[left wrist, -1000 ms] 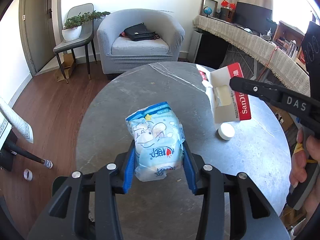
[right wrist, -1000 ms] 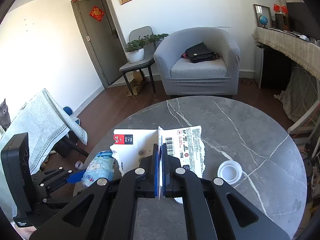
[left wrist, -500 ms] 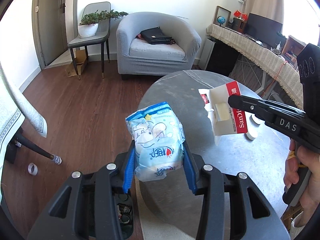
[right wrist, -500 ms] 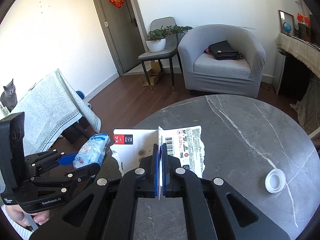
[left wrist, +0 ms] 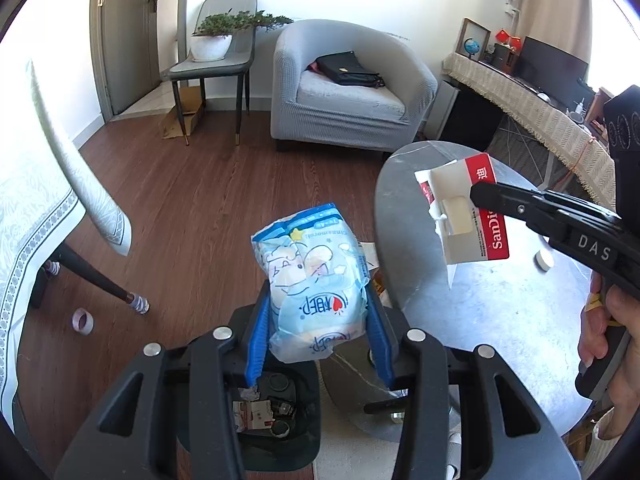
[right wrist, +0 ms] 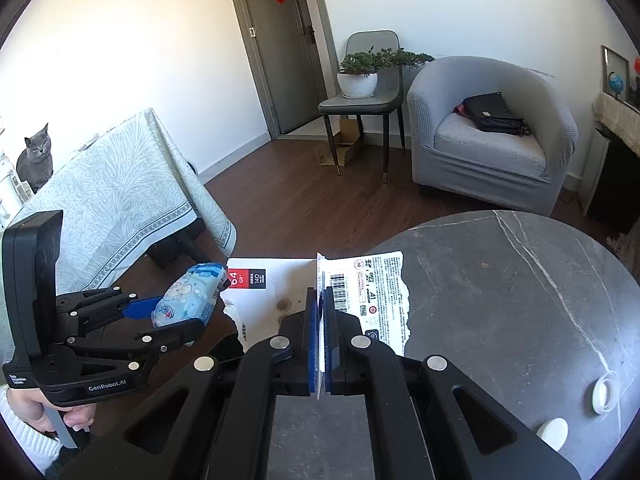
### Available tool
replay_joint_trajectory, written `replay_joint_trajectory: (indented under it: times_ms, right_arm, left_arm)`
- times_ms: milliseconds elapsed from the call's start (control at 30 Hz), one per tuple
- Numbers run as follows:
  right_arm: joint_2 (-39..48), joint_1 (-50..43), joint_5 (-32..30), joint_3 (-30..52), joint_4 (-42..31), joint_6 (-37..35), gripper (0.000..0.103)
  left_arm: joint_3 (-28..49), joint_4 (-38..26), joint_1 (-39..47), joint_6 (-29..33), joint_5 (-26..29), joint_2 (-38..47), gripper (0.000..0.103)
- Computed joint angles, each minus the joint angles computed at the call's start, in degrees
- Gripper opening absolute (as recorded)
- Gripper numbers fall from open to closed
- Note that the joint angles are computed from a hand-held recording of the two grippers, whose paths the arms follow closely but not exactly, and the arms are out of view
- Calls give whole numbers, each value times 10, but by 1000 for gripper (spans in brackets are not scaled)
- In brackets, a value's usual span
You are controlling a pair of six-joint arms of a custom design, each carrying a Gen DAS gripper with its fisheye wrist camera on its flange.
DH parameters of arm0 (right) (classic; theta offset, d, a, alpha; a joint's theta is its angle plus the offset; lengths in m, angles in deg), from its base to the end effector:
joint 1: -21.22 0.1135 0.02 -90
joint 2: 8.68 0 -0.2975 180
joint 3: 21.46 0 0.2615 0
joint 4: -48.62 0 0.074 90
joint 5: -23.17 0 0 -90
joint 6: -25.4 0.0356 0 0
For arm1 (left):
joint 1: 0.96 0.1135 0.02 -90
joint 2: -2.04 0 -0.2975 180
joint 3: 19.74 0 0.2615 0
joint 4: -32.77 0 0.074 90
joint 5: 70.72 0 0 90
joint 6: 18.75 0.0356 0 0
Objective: Collect trash
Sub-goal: 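Carry the wet-wipe pack and white card in both grippers over the bin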
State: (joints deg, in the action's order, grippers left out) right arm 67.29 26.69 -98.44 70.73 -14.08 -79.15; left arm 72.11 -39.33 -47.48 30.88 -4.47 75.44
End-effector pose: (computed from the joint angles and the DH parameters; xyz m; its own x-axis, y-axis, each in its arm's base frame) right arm 0.2678 0.0444 0.3995 -0.5880 -0.2712 -0.7620 -0.6077 0.7699 0.1949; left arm 0.1798 -0.1688 0.3955 -0.7460 -0.0749 -0.6617 0.0219 0.9904 -0.1368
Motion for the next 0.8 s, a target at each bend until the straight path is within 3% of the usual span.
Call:
replay_joint_trajectory:
  times_ms: [800]
  right_arm:
    - [44, 185, 95, 14, 45, 84, 2]
  left_arm:
    - [-206, 62, 136, 61, 152, -84, 46]
